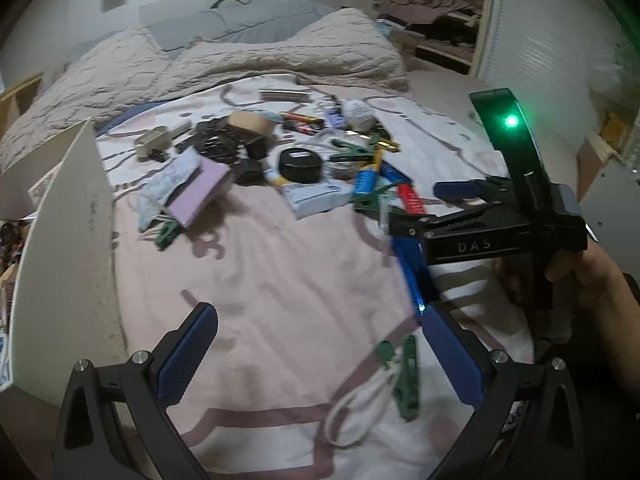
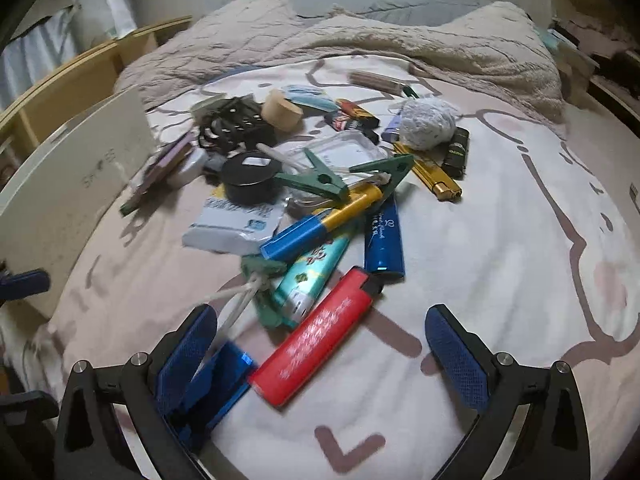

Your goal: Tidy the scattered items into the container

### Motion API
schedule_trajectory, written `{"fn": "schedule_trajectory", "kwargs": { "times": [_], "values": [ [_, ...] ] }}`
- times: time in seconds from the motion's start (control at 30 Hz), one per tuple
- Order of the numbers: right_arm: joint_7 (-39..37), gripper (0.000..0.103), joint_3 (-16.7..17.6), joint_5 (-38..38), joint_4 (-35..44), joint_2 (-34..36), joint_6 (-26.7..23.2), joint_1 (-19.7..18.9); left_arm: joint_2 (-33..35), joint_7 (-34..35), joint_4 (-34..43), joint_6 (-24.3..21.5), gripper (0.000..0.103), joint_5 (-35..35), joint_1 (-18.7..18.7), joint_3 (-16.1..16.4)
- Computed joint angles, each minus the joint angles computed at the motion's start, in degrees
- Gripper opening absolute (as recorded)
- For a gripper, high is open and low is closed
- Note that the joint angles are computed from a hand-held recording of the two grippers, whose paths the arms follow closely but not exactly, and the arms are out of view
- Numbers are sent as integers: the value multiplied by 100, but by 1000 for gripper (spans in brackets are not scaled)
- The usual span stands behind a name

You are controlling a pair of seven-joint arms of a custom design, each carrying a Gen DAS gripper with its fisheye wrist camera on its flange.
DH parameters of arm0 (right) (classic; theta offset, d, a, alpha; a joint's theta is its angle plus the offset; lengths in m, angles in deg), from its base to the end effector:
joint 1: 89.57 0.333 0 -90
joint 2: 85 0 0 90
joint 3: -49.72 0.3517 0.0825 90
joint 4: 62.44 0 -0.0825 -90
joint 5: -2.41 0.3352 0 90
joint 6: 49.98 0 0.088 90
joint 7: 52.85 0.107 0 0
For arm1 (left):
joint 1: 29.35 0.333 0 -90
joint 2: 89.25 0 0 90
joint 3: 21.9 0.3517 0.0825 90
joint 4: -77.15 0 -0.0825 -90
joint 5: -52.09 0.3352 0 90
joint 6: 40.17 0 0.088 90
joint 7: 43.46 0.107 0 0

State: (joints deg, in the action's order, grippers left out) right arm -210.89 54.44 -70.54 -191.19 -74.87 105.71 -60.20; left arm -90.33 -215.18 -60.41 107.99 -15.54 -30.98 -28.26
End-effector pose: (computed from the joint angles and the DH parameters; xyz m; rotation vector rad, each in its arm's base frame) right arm 0.4133 0.3200 0.3735 -1.5754 2.0117 -0.6022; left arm 0.4639 -0.0482 0.4051 -0.9507 2.6257 -1.0107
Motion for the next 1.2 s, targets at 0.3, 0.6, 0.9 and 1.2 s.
{"fn": "schedule_trajectory", "kwargs": {
  "times": [0.3, 0.6, 0.9, 1.2],
  "values": [
    [-391, 103, 208, 224, -447, -441, 10, -16, -57, 114, -89, 28, 103, 164, -53, -14],
    [-641, 103, 141, 322, -177, -181, -475, -10, -84, 273, -319, 334, 103, 451, -182, -96],
    [-943, 103, -29, 318, -72, 38, -147, -95, 4, 184, -561, 708, 103, 682, -214, -71],
    [-1043, 103, 12, -63, -164, -12, 32, -4, 31, -32, -610, 860, 103, 544, -90, -31]
  ]
}}
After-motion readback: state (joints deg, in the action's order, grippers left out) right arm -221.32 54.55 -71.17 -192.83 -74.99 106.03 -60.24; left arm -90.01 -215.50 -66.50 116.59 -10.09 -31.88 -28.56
